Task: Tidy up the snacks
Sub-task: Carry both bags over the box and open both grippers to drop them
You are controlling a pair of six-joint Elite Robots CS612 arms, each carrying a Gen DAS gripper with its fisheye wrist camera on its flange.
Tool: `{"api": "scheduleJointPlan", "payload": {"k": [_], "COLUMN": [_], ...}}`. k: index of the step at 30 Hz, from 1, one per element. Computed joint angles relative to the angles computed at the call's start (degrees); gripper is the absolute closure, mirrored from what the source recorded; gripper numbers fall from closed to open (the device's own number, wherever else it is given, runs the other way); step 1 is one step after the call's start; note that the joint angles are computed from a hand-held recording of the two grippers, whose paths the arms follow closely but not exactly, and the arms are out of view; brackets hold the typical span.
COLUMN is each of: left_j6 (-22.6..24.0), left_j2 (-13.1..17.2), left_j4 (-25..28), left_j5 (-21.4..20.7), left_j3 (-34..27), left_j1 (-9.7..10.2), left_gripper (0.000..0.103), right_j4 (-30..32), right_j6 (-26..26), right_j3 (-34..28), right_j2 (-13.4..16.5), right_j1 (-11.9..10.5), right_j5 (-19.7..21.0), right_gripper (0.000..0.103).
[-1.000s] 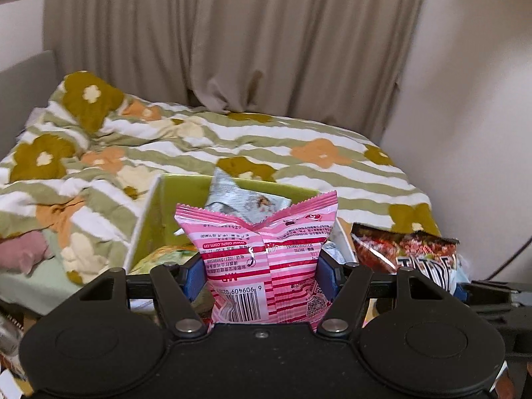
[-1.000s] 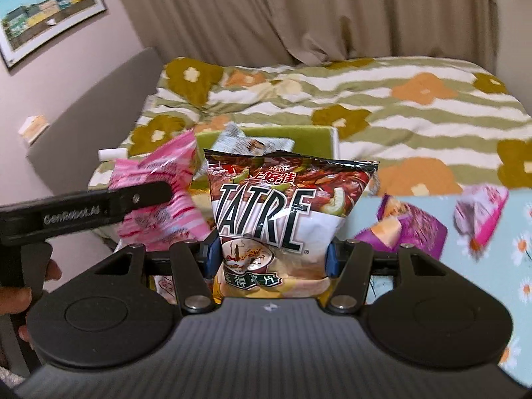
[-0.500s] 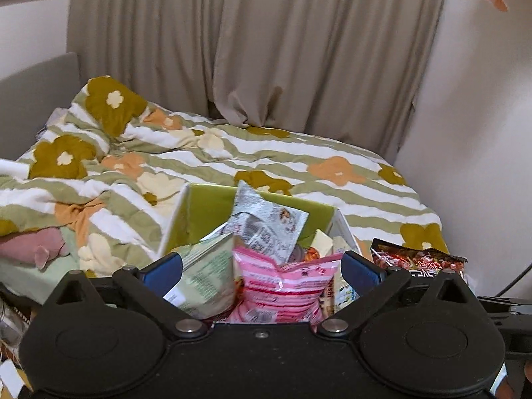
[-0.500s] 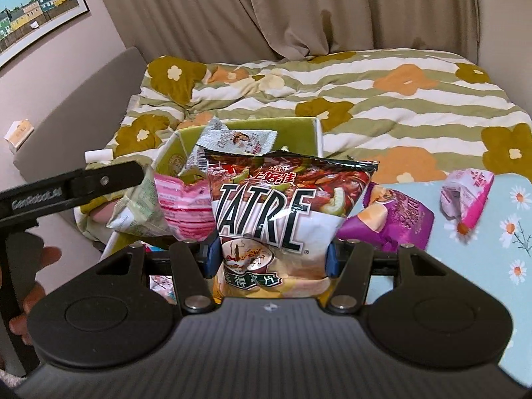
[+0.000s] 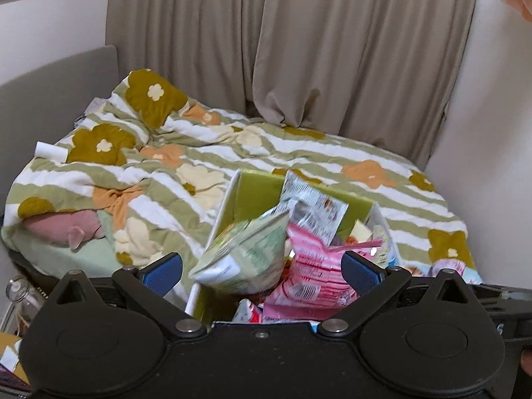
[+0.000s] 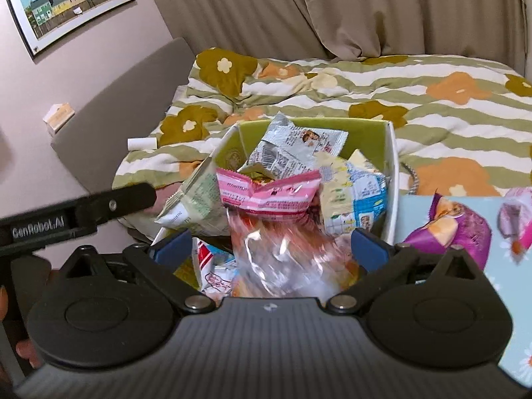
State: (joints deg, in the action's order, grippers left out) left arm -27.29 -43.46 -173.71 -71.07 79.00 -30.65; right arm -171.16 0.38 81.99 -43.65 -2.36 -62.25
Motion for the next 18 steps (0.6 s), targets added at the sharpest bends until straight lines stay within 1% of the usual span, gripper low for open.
{"api": "scheduleJointPlan", "payload": {"k": [4,7,18], "left_j6": [-0.85,-0.61,4.30], "left_j2": [-0.21,-0.36,-0.93], "left_j4": [0.53,-0.28,-4.58], "left_j5": [-0.66,-0.78,-1.53], "left_j3": [0.71,1.08,1.82], "left_j1": [0.12,0.09,-0.23], "left_gripper": [0.000,0.000,0.000], "right_j4": [-0.21,-0.63,-7.07], "right_j6": [-0.28,0.22,3.20], "right_j3": [0.87,1.27,4.78], "right_j2": [-0.32,-0.61,-2.93], "right_j1": [0.22,0.10,-0.36], "right_j5": [-1.82,-2.19,-4.73], "right_gripper": [0.000,0.000,0.000]}}
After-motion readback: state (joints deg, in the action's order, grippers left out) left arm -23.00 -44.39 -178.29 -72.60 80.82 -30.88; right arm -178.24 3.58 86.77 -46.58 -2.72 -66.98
